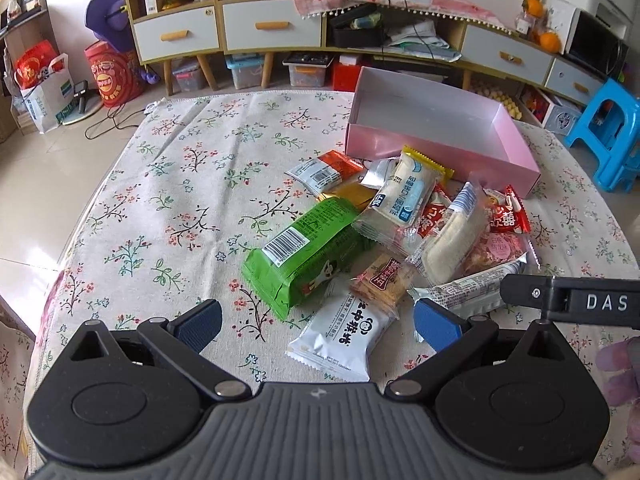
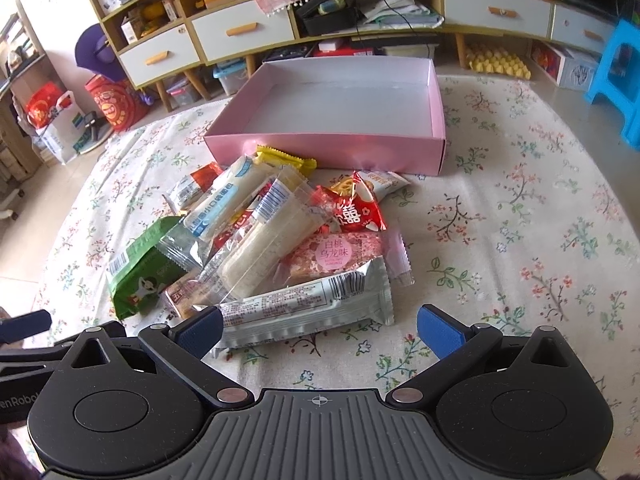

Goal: Organize snacks
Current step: 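Grasp the green biscuit pack with the left tool while the right tool grasps a clear bread pack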

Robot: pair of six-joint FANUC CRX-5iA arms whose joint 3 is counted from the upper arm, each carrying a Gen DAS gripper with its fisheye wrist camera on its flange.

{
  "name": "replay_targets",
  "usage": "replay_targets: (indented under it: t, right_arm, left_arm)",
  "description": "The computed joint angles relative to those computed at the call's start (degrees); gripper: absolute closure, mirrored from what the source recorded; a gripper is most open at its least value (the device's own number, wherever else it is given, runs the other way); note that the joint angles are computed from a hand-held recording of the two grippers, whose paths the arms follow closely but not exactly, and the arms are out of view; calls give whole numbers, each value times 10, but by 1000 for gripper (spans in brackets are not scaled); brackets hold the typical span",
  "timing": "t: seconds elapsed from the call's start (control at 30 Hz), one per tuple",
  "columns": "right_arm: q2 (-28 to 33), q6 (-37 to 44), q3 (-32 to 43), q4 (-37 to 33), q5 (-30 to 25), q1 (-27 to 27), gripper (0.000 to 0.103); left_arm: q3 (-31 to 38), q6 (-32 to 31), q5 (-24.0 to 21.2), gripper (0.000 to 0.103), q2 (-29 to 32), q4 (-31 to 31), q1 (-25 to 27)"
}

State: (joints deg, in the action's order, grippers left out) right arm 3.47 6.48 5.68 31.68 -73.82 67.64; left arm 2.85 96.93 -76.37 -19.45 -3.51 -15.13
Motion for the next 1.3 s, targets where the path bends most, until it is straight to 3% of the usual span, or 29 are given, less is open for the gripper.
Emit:
replay_targets:
  t: [0.23,0.93,1.13,1.3]
  right_arm:
    - [0,8,7,-18,10,-11,0]
    - [2,11,14,-43,16,-22,0]
    - [2,19,28,-51,11,-37,0]
    - [-36,7,-5,-73,115,-70,0]
  left_arm:
    - [-12,-17,11,3,0,37,26]
    - [-12,-40,20,14,5,25,23]
    - [-26,-149,44,15,4,83,67]
    - [-56,-305,69,20,13,197,129]
